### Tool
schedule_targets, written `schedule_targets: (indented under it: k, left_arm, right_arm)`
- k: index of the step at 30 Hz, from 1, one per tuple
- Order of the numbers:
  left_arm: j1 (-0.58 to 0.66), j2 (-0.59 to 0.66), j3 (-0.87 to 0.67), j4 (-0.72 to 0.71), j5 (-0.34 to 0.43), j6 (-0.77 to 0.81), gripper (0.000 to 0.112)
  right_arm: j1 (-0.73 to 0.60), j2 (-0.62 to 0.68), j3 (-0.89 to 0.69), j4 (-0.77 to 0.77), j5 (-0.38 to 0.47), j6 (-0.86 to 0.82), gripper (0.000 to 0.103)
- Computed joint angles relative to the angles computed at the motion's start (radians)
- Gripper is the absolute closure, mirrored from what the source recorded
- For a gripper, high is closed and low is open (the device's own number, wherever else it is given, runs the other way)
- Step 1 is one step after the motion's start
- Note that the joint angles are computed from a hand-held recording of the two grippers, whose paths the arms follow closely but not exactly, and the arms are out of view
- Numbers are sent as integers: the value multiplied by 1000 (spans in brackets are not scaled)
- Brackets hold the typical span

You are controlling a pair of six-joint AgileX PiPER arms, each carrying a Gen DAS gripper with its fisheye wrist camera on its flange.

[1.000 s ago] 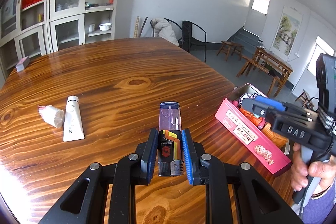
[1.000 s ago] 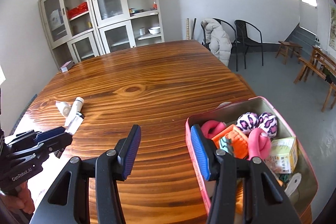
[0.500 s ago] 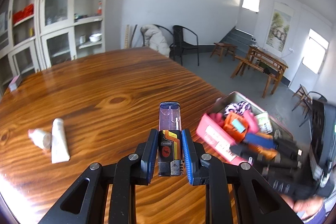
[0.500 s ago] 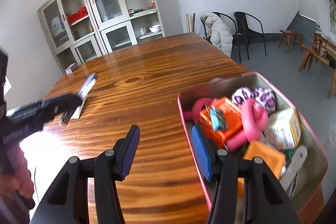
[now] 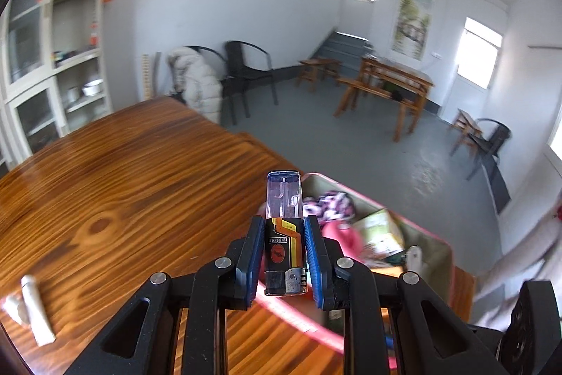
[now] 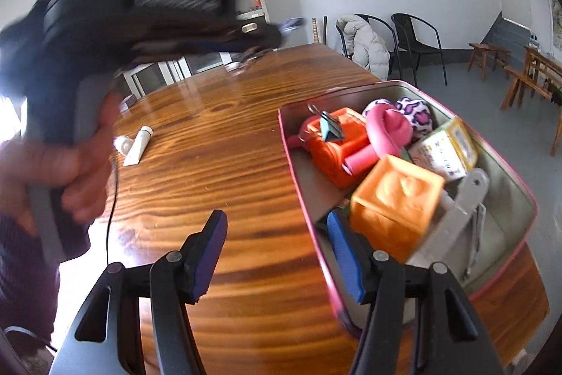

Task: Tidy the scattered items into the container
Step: 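Carry the lighter over the pink tin and open the left gripper while the right gripper withdraws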

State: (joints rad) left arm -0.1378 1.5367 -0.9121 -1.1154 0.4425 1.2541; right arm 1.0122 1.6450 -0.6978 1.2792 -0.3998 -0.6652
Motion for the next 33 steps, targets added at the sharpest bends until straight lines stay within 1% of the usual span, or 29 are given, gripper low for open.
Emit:
schedule_targets:
  k: [1, 6, 8, 10, 12, 14, 15, 16, 17, 18, 20, 24, 28, 33]
  left_arm:
    - [-13, 20, -22, 27, 10, -24, 88]
    - [-62, 117, -136, 151, 84, -130, 88]
    - [-81, 137, -165, 204, 96, -167, 88]
    - [-89, 154, -190, 244, 123, -190, 88]
    - [-103, 164, -202, 264, 134, -199, 88]
    - [-112, 166, -201, 258, 139, -173, 87]
    - [-115, 166, -199, 259, 138, -174, 84]
    - [-119, 166, -200, 268, 135, -190, 59]
    - [-123, 160, -192, 264, 123, -194, 24]
    - [-123, 144, -167, 230, 96, -167, 15]
    - [-119, 103, -119, 164, 53, -98, 13]
    - [-88, 48, -75, 135, 54, -75, 13]
    - [-55, -8, -15, 105, 20, -43, 13]
    - [21, -34, 16, 55, 45, 4, 13]
  right_arm:
    - [1, -3, 4, 0, -3, -1, 39]
    - [-7, 6, 10, -97, 17, 70, 39]
    - [-5, 14, 13, -132, 21, 100, 39]
    - [7, 19, 15, -124, 5, 97, 38]
    - [18, 24, 12, -107, -10, 85, 37]
    - [19, 25, 15, -130, -15, 114, 36]
    - [18, 24, 14, -141, -14, 125, 36]
    - [17, 24, 12, -142, -14, 125, 36]
    - [17, 24, 10, -138, -13, 119, 36]
    - [19, 22, 9, -130, -14, 111, 36]
    - [27, 18, 4, -107, -23, 87, 36]
    - [54, 12, -16, -26, -53, 8, 34]
    - [88, 3, -31, -11, -70, -16, 34]
    - [128, 10, -67, 67, -92, -107, 33]
